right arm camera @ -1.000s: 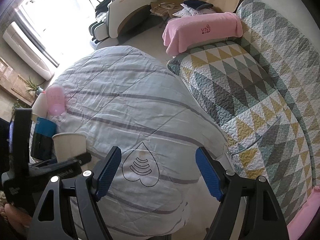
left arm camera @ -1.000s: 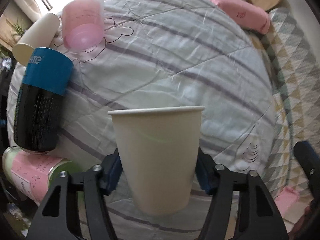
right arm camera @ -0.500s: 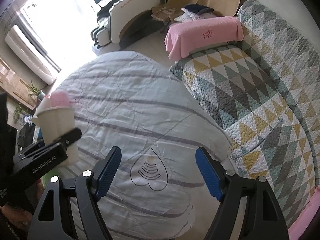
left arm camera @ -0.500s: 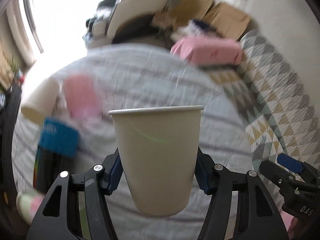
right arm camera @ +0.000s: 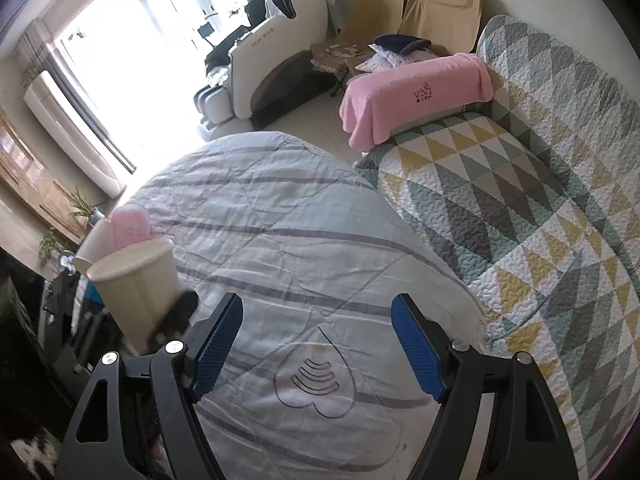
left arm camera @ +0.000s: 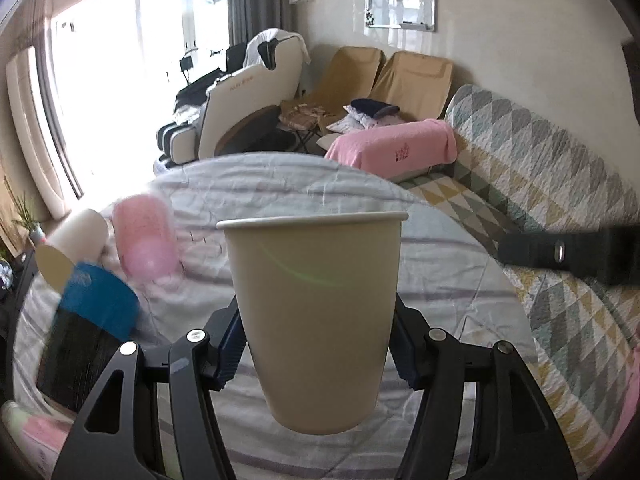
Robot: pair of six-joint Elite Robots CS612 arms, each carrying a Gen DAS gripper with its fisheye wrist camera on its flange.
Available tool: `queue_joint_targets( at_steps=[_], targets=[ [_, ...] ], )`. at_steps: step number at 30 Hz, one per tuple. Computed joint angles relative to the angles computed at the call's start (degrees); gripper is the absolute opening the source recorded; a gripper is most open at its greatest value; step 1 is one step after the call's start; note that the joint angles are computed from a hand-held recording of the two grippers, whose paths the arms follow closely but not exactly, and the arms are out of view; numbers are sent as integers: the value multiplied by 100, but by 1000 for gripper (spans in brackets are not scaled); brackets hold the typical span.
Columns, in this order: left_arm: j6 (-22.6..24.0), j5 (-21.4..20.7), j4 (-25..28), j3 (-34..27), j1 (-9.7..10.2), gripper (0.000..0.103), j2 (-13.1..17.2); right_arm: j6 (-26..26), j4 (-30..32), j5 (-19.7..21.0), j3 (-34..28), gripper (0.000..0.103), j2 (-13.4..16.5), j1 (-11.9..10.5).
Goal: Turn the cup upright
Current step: 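Hold the cup with the left gripper while the right gripper grasps its other end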
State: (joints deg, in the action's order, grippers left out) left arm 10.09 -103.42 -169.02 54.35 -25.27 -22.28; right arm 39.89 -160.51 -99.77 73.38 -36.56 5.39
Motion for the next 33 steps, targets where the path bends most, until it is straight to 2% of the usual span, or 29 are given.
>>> queue_joint_targets(
  at_steps=[4,8,10,13,15,17,19,22,25,28,29,31,33],
  targets=[
    [17,8,-55,165,23,62,-15,-379,-369,222,-116,78,72,-32],
    [-68,-22,-446,294,37,64,-8,-782,-375,426,-403,78,183,-46],
    [-42,5,-404,332,29,65,-24,-877,-400,531,-487,78,227,-42],
    [-105,-8,-580,428,40,65,-58,-1068,-295,810,-646,78,301,-32],
    [-150,-16,-637,453,49,66,-65,-1383,7,1066,-880,78,402,-21],
    [-156,-44,-485,427,60,67,-63,-1655,325,1339,-1091,77,496,-11],
    [-151,-68,-419,407,66,67,-60,-1680,634,1634,-1257,76,571,-50],
    [-134,-34,-289,363,62,67,-48,-1838,1173,1762,-1496,75,666,-88],
    [-102,-58,-108,288,81,66,-66,-1578,905,2103,-1430,75,638,-221],
    [-121,17,150,131,74,66,-97,-1299,983,2266,-1591,75,684,-343],
    [-167,36,353,25,70,68,-83,-1332,1074,2284,-1677,75,712,-358],
    [-247,8,725,-207,69,79,-19,-1391,1233,2239,-1849,75,771,-367],
    [-341,38,1209,-495,60,83,57,-1322,1350,2239,-1979,75,821,-380]
  ],
)
